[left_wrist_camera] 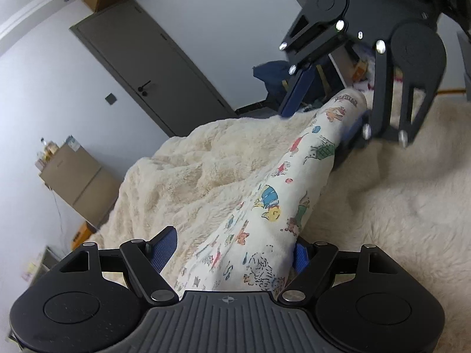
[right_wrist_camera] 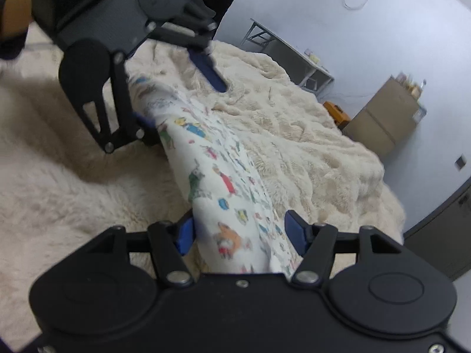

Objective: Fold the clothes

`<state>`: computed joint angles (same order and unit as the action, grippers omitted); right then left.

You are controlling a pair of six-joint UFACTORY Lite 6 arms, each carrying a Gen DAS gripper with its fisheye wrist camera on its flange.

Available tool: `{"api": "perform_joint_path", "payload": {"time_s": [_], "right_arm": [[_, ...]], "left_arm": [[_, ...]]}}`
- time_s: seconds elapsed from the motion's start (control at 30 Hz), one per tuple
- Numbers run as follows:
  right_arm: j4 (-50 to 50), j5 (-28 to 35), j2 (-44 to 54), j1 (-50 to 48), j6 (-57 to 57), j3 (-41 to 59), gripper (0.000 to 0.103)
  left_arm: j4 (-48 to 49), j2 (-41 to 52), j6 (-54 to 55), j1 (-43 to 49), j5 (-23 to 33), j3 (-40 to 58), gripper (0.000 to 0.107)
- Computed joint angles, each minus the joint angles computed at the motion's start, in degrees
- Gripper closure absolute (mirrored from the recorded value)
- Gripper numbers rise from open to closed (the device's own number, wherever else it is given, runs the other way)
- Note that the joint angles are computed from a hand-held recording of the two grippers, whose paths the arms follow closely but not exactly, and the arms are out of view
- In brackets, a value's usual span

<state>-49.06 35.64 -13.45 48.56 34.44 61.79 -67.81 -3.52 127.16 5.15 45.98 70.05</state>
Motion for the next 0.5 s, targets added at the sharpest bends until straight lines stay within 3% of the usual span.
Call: {"api": "perform_joint_path", "payload": {"time_s": [0.1, 0.17, 0.3, 0.5], "right_arm": [[5.55, -4.87, -3.02, -4.97, -1.66, -0.99, 0.044], [2.67, -5.24, -3.27, -4.51, 1.05, -2.33, 0.044], [-8.67, -0.82, -1.84, 1.96, 6.54, -5.95, 0.042], [-17.78, 7.98, 10.80, 9.38, 9.93, -0.75, 0.043]], "left_arm": [[0.93, 2.63, -7.96, 0.75, 2.14, 4.52, 0.033], [1.48, 3.39, -10.56, 0.55, 2.33, 5.68, 0.033], [1.38, 0.17, -5.00, -0.61, -0.09, 0.40, 0.032], [-1.80, -1.85, 0.50, -2.56, -4.01, -3.35, 0.032]]}}
